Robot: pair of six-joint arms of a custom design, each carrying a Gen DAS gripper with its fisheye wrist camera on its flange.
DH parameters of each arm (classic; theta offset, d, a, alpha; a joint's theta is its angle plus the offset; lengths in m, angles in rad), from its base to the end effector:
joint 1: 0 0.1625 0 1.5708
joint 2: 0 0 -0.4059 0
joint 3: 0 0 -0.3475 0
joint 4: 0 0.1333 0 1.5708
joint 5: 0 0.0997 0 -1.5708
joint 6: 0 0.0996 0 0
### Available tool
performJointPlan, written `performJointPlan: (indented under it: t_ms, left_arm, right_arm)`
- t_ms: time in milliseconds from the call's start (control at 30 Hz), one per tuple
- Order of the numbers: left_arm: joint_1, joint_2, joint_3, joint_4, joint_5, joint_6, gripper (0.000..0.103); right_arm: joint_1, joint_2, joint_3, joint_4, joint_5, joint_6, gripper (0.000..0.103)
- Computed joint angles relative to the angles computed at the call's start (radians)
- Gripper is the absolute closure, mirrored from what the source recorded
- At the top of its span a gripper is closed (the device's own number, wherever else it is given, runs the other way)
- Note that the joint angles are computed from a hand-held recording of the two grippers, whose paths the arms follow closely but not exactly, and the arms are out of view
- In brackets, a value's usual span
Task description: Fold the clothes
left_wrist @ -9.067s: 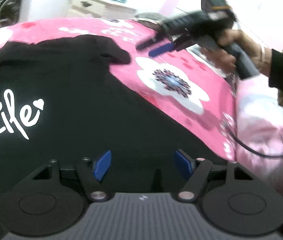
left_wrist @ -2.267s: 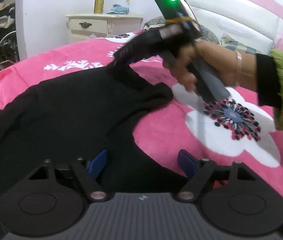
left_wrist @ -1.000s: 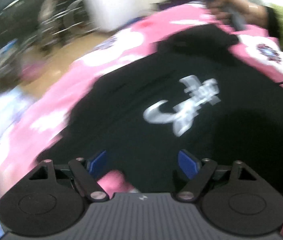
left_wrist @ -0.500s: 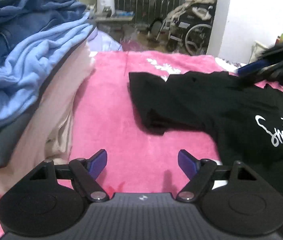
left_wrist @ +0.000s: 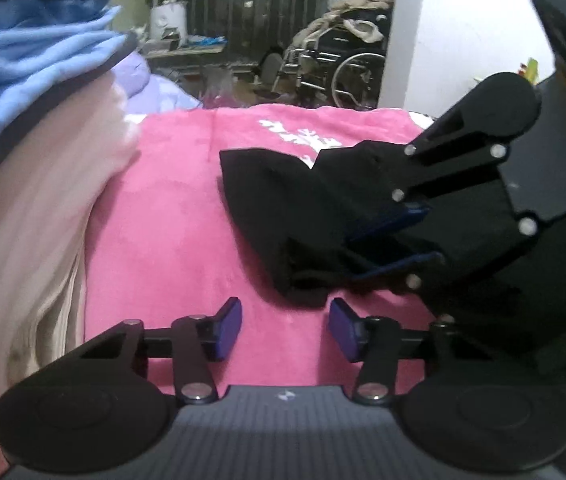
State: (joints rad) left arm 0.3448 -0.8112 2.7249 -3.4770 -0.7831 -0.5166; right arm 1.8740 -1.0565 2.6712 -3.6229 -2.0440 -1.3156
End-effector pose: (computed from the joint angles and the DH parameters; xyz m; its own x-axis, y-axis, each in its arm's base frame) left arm -0.1775 -0.2804 0.0585 -0.6678 0.4119 -0.6199 0.7030 0.6227 -0.3435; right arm 0.1771 -0.2718 0.1306 0.0327 -0.8571 0.5141 -0.9460 0.1394 0.2925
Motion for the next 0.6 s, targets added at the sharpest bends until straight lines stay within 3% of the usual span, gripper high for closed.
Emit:
performJointPlan:
  t_ms: [67, 167, 233, 300, 400, 500, 600]
  left_arm:
    - [0.02, 0.012, -0.014, -0.029, -0.01, 0.041, 0.056]
    - [0.029, 0.029, -0.027, -0.031, -0.007, 0.071, 0.068]
    - [0.022, 0.048, -0.028, -0.042, 0.005, 0.094, 0.088]
    - [0.012, 0.068, -0.032, -0.043, 0.032, 0.116, 0.099]
    - [-0.029, 0.117, -0.03, -0.048, 0.121, 0.147, 0.1]
    - [-0.088, 0.193, -0.016, -0.105, 0.222, 0.212, 0.101]
    - [-0.169, 0.357, 0.009, -0.284, 0.349, 0.353, 0.101]
  right_arm:
    - [-0.02, 0.014, 0.025, -0.063, 0.021, -0.043, 0.082]
    - [-0.042, 0.007, 0.043, -0.088, 0.048, -0.056, 0.082]
    - [-0.06, 0.026, 0.052, -0.123, 0.058, -0.053, 0.082]
    - [-0.076, 0.038, 0.056, -0.135, 0.067, -0.049, 0.083]
    - [-0.083, -0.025, 0.043, -0.042, 0.084, 0.015, 0.101]
    - [-0.097, -0.141, 0.025, 0.092, 0.129, 0.114, 0.102]
    - [-0.118, -0.256, 0.005, 0.237, 0.19, 0.206, 0.102]
